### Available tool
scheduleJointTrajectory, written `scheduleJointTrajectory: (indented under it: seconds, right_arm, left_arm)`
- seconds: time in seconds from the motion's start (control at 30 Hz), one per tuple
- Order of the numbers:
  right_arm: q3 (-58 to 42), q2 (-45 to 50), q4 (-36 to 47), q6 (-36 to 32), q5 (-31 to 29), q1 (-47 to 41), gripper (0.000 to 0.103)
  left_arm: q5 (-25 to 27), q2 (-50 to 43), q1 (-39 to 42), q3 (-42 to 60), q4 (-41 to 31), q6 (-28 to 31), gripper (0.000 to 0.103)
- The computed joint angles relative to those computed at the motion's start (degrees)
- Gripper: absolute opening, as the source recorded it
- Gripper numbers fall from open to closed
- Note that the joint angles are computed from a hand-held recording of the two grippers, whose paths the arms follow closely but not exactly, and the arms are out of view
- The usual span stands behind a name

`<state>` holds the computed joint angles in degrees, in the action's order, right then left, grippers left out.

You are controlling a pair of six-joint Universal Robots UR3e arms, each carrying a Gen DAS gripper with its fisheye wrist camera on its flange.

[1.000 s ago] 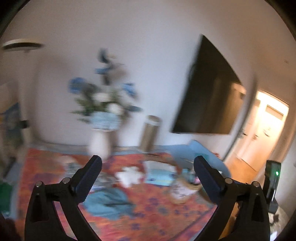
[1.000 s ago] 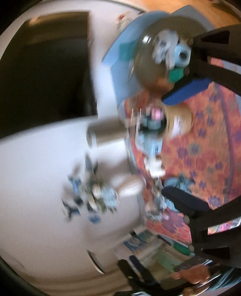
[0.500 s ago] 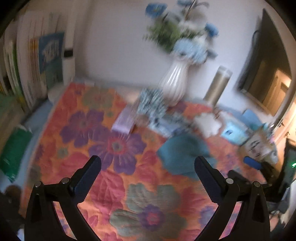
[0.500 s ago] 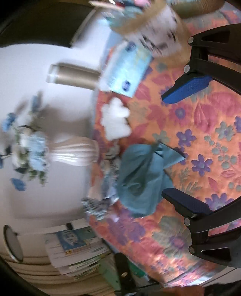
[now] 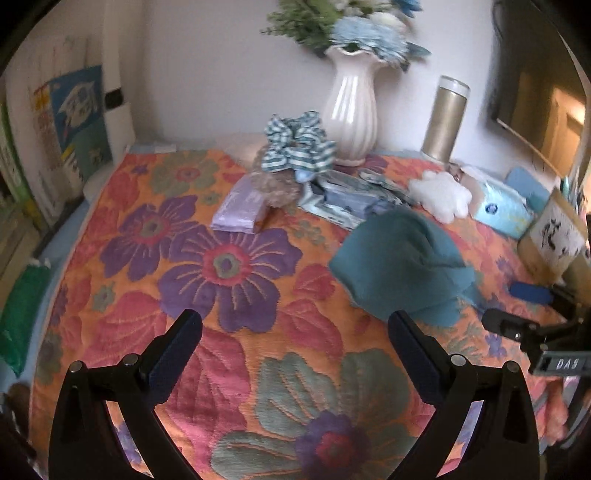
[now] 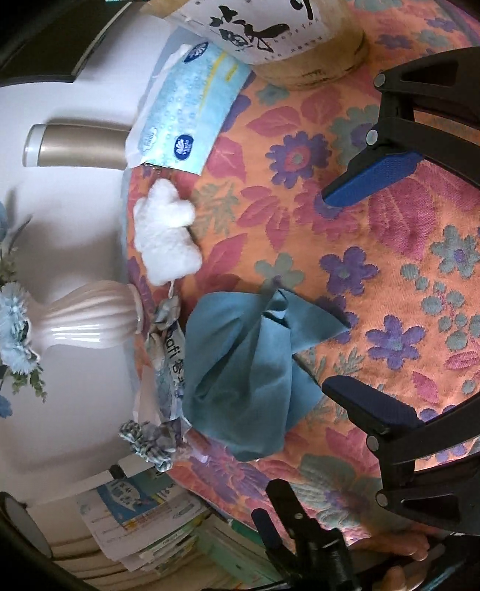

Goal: Organize soft objects
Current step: 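Grasp and lift the blue cloth with the right tool while the left tool reaches the pink bag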

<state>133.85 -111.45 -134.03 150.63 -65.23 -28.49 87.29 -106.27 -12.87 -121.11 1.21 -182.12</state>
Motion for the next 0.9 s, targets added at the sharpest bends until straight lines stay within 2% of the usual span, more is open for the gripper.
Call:
scheduleJointTrajectory:
  seconds: [0.17,0.3,0.33,0.4,0.43,0.47,0.5,0.53,0.6,0.7,0.73,0.83,0.9]
  right_arm:
    - [-10.33,5.75,10.22,0.82,0.79,4.5,0.092]
    - [-17.72,17.75,-0.4,5.9,-9.29,18.02,0.092]
    - [-18.75,20.58,-2.25,6.81,-9.85,19.55,0.092]
    - [-20.65,24.53,-3.23,8.41,-10.86,21.42,0.083]
    - [-19.85,24.56,-5.91,8.92,-11.57,22.09,0.074]
    - [-19.36,23.97,-6.6,8.38,-11.01,22.23,0.051]
    - [-18.99,23.16,-6.57,7.71,-10.4,22.2,0.022]
    - [-18.7,21.94,-5.93,7.02,-10.65,22.39,0.012]
    - [-17.38,18.9,-4.93,6.82,-9.91,21.4,0.007]
    - [-11.3,5.57,1.05,2.67,0.65,11.85,0.007]
    - [-10.28,1.75,3.48,1.38,2.19,9.33,0.007]
    - [-9.59,-11.17,18.38,-5.24,7.62,-1.96,0.007]
    - [-9.7,-15.74,23.91,-8.04,8.27,-6.58,0.007]
  left_arm:
    - [0.08,1.11,1.02,-1.22,1.33,-1.34,0.1]
    - [-5.01,3.54,5.99,-6.16,6.55,-4.22,0.1]
    - [-6.6,3.9,7.14,-6.87,6.94,-4.65,0.1]
    - [-8.65,4.17,8.74,-7.37,6.64,-5.31,0.1]
    - [-8.75,4.12,8.73,-7.08,6.24,-5.42,0.1]
    - [-8.73,4.02,8.64,-6.99,6.25,-5.38,0.1]
    - [-8.26,3.82,8.18,-6.68,6.22,-5.18,0.1]
    - [-7.86,3.71,7.84,-6.53,6.3,-5.0,0.1]
    - [-6.96,3.44,6.91,-6.02,6.28,-4.18,0.1]
    - [-6.01,3.32,6.06,-5.96,6.84,-3.38,0.1]
    - [-6.1,3.37,6.03,-5.99,6.84,-3.19,0.1]
    - [-7.19,3.45,6.4,-5.84,6.12,-2.45,0.1]
    - [-8.13,3.56,6.52,-5.44,4.97,-2.0,0.1]
